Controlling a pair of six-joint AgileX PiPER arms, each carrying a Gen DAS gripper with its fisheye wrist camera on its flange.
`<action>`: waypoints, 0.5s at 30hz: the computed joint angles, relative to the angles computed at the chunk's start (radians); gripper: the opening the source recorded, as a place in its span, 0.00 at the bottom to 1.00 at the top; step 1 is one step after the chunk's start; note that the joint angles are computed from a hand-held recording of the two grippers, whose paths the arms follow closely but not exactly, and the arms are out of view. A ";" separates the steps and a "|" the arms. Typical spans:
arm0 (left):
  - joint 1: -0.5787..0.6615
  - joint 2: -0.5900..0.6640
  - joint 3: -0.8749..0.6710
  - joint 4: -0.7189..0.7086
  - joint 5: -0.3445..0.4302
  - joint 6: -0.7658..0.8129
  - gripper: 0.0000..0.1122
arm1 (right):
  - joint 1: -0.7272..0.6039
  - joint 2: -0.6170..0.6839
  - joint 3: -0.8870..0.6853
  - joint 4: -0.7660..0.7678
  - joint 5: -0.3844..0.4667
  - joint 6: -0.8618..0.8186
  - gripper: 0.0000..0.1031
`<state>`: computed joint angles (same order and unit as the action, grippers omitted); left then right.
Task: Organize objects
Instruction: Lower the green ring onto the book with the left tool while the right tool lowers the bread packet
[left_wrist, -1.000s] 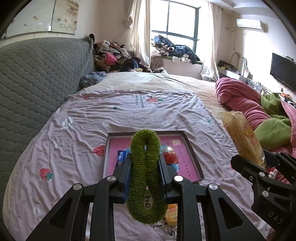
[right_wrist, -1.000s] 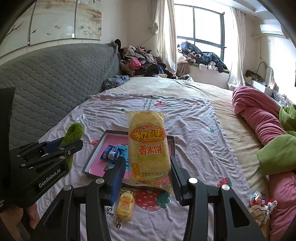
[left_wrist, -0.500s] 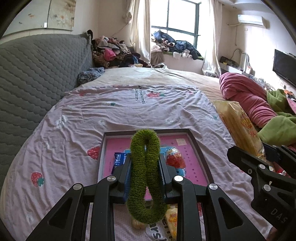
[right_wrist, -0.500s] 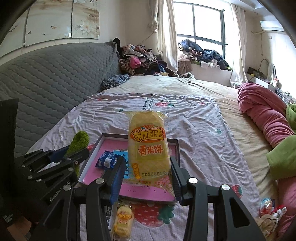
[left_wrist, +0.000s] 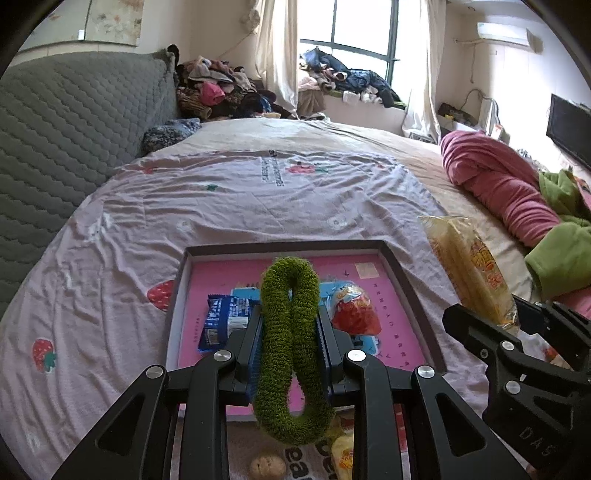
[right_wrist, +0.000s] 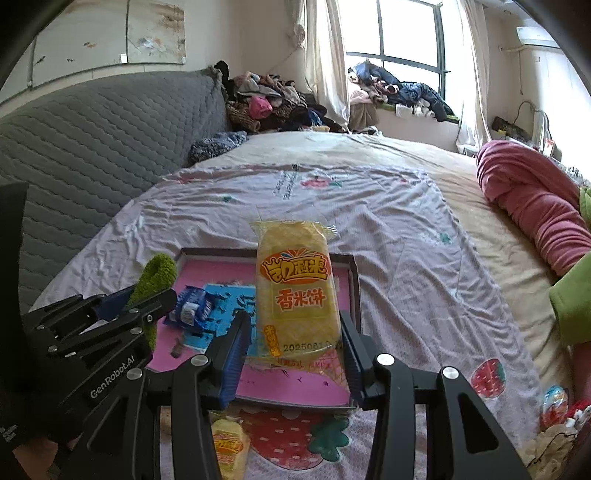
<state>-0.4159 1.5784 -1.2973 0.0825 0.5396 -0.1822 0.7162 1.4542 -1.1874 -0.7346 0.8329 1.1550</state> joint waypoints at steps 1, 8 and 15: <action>-0.003 0.009 0.003 0.009 -0.009 -0.007 0.23 | -0.007 0.004 0.007 0.000 -0.010 0.003 0.45; -0.014 0.081 0.031 0.062 -0.085 -0.048 0.23 | -0.054 0.043 0.076 -0.022 -0.097 0.066 0.45; 0.011 0.155 0.029 -0.033 -0.137 0.015 0.23 | -0.093 0.116 0.105 -0.049 -0.157 0.093 0.45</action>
